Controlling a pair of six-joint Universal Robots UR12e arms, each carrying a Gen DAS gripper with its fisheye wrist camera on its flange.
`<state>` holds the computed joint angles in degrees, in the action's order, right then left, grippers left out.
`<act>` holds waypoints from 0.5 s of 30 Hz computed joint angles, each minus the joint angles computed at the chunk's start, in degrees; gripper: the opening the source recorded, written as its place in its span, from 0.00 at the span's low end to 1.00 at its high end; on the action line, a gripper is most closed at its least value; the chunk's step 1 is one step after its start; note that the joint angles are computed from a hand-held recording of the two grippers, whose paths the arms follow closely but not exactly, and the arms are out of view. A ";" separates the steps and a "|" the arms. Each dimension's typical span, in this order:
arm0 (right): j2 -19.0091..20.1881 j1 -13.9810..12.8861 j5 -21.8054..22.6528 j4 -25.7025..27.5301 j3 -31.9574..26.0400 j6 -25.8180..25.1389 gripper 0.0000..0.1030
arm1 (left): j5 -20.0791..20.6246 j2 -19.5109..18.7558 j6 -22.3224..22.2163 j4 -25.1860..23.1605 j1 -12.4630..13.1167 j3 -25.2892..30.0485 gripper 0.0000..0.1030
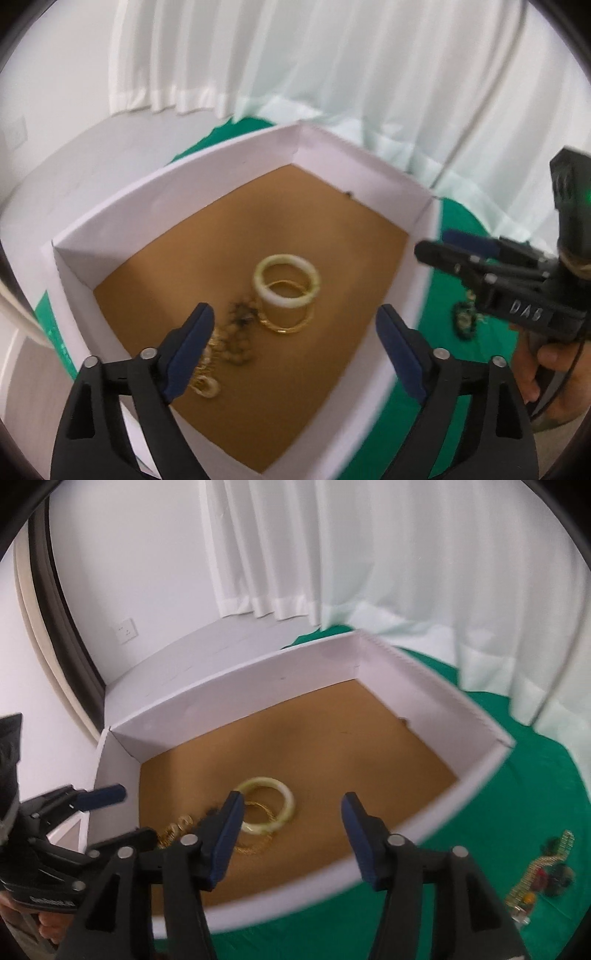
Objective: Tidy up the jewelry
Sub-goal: 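Carry the jade bangle and bead bracelet into the white box and release both, then withdraw both grippers from the box back over the jewelry pile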
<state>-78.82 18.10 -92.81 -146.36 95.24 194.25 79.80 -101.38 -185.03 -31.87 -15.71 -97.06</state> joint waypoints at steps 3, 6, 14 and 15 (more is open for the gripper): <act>-3.38 -0.05 -2.77 0.16 4.15 1.92 0.63 | -0.96 0.66 0.83 2.20 -1.51 -0.88 0.92; -6.39 -0.16 -4.92 1.19 8.20 3.96 0.64 | -2.36 1.17 2.15 3.27 -3.17 -1.63 0.92; -16.14 -0.36 -12.00 5.64 19.37 13.52 0.64 | -4.81 1.03 4.09 3.10 -7.28 -3.19 0.94; -17.39 -0.33 -13.39 6.16 20.74 15.70 0.64 | -4.61 1.01 4.30 3.12 -7.72 -3.42 0.94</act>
